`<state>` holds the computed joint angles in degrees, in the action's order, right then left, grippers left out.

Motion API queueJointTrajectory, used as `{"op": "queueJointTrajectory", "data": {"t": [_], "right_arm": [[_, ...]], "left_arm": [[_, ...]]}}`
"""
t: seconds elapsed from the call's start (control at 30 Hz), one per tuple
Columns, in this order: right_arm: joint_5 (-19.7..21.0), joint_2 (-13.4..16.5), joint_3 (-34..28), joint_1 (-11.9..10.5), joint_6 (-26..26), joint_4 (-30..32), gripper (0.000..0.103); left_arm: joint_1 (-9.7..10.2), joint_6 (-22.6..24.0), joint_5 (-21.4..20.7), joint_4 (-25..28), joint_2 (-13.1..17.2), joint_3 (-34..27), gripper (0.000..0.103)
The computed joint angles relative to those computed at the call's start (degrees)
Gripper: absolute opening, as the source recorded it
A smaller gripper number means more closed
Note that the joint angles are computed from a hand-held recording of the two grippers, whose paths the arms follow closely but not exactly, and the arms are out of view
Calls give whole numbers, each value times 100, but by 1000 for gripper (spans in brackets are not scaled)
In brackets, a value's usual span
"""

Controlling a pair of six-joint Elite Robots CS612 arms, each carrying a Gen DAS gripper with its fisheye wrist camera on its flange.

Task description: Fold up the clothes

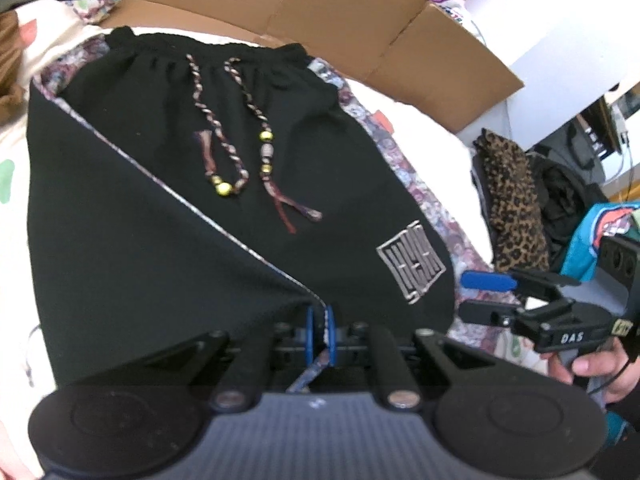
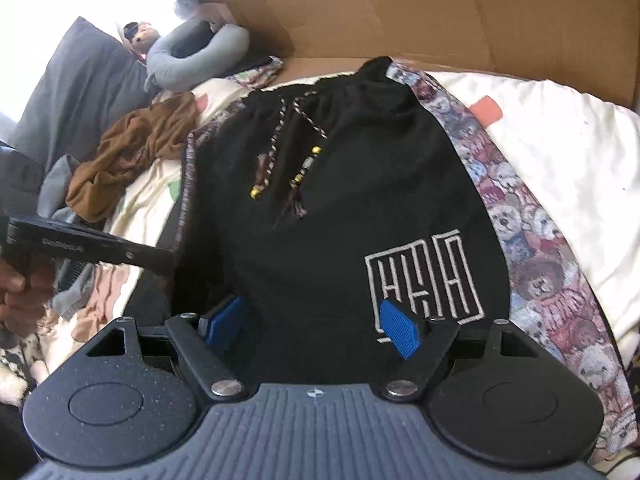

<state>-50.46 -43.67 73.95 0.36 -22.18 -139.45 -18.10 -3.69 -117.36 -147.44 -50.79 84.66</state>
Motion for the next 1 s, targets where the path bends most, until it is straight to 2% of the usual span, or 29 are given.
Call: {"op": "queueJointTrajectory", "data": {"t": [0.37,0.5,1.0], "right_arm": [[603,-19,-23,59,-278,161,81],[651,-47,-29,87,-418,301,78],[898,-77,7,71,-479,306,78]], "left_arm": [[-154,-146,-557,-44,103,-54,7],[-184,-291,-741,-36,157,-124,7],[-214,-773,-1104,-276,327,-370,7]]}}
